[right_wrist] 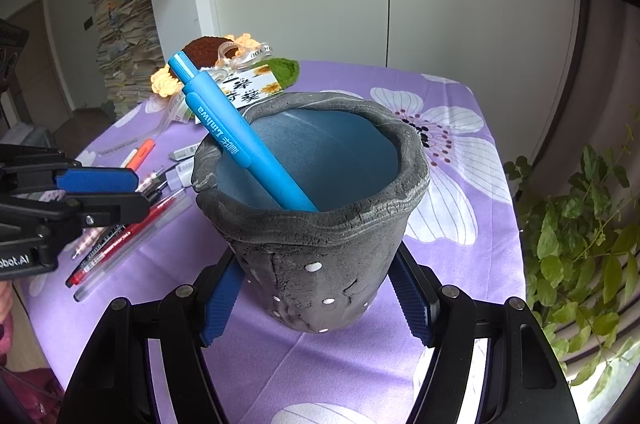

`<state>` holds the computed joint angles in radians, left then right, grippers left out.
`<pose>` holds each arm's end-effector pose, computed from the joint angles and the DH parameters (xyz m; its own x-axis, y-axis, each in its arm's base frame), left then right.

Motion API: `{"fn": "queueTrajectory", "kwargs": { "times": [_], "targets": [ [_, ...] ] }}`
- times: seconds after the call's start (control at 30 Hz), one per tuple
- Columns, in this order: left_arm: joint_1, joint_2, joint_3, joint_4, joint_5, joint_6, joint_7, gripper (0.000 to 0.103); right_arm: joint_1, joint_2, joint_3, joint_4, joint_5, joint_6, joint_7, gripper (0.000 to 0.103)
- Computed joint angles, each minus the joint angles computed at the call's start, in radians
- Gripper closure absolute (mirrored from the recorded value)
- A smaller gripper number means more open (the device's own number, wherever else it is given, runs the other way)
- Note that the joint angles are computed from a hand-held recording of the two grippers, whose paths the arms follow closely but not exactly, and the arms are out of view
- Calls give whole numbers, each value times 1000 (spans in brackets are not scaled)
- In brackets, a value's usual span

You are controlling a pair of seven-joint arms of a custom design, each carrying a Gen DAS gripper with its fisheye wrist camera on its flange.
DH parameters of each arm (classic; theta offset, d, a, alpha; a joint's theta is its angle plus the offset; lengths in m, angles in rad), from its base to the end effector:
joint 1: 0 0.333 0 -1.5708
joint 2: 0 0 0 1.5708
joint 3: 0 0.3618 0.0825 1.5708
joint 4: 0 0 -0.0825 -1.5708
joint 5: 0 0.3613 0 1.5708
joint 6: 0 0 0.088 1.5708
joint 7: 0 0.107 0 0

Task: Organize stationery
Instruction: 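Grasp the clear translucent pen with the left tool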

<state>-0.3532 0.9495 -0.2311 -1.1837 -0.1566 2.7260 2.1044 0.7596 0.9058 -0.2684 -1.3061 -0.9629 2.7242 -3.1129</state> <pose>0.7297 -0.3840 0.3233 -0.7457 -0.6662 0.0047 -0.5297 0.5886 -0.6106 0.6480 0.4610 0.2872 -0.1133 -0.9924 -0.0487 -0.6287 0.1096 -0.7699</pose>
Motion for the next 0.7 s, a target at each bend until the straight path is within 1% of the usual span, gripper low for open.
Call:
{"fn": "queueTrajectory", "kwargs": {
  "times": [0.07,0.17,0.27,0.47,0.57,0.6,0.63,0.67,0.7],
  "targets": [
    [-25,31,37,55,20,-29,-36,80,1,0,0,0,1,-1,0,32],
    [-36,68,58,123,41,-74,-77,80,0,0,-1,-1,0,2,0,32],
    [-40,96,64,177,58,-119,-101,80,1,-1,-2,-2,-1,4,4,32],
    [-50,136,69,250,87,-175,-124,80,-1,-1,-1,-3,0,5,0,32],
    [-56,178,72,329,99,-225,-134,80,-1,-1,-2,-3,1,5,1,32],
    [-54,185,67,344,98,-233,-134,83,0,0,-2,-3,1,4,1,32],
    [-51,191,62,357,96,-243,-133,90,-1,0,-2,-3,1,5,1,32],
    [-51,202,61,380,95,-259,-136,92,-1,0,-2,-3,1,5,1,32],
    [-54,214,64,407,96,-274,-144,93,-1,0,-2,-3,1,5,1,32]
  ]
}}
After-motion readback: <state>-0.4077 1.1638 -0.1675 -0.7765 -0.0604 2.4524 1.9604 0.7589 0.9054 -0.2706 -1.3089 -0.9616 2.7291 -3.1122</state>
